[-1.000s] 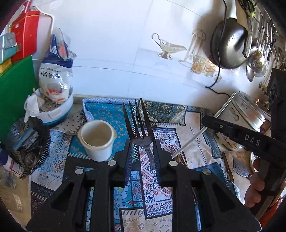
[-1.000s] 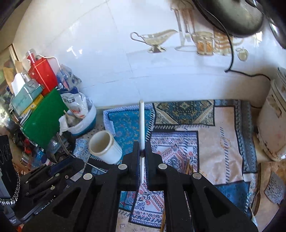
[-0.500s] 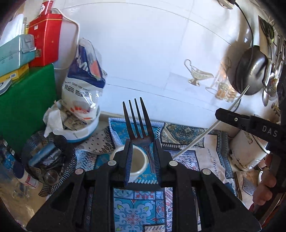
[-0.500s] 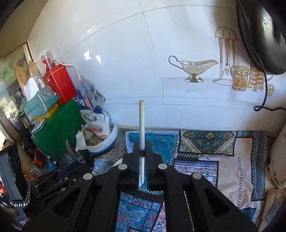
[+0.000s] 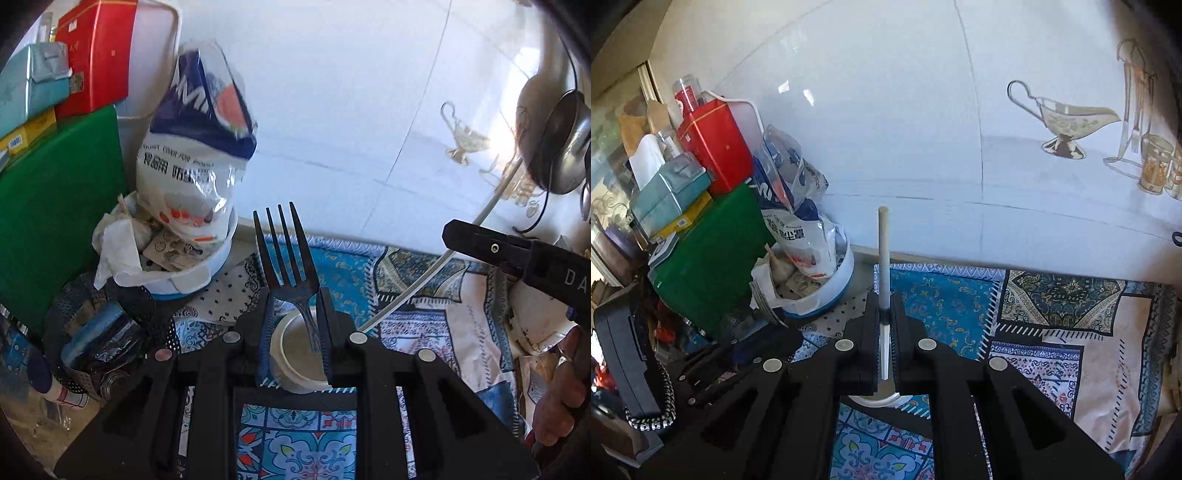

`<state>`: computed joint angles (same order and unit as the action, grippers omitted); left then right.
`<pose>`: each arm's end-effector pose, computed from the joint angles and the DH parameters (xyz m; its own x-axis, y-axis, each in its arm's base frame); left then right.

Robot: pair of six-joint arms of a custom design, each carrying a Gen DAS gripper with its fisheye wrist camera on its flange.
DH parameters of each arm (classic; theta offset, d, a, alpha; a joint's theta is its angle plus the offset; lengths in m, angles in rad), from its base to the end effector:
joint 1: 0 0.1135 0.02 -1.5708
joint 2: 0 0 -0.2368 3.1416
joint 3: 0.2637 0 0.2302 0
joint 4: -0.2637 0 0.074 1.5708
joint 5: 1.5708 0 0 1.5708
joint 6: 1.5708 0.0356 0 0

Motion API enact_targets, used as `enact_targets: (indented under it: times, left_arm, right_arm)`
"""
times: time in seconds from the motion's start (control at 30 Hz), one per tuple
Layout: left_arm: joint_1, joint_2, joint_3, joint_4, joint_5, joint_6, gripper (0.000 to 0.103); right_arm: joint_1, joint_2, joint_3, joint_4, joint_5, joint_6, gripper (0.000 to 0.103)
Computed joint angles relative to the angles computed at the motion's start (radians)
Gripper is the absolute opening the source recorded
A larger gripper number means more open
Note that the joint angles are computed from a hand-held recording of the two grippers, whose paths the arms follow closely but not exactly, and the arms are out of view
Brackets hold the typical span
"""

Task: Organize utensils
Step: 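Carry the fork into the white cup with the left tool while the right tool carries the stick, then lower the white stick into the white cup and open the right tool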

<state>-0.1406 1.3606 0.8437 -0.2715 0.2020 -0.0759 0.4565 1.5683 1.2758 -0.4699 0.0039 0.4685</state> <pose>0.2665 -0.0449 0.2102 -0.7212 0.0271 -0.6922 0.2233 0.9550 -0.1953 0.2952 0.1448 0.2680 -0.7510 0.1342 -0.6465 -0.1111 0.9395 0.3241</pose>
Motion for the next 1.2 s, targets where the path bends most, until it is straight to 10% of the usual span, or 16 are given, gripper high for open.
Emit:
enact_targets:
  times: [0.63, 1.2]
  left_arm:
    - [-0.017, 0.266, 0.076, -0.014, -0.009, 0.044, 0.022]
    - [-0.104, 0.04, 0.026, -0.1, -0.061, 0.018, 0.022]
  right_arm:
    - [0.01, 0.173, 0.082, -0.061, -0.013, -0.024, 0.005]
    - [0.001, -0.034, -0.024, -0.103, 0.035, -0.03, 0.024]
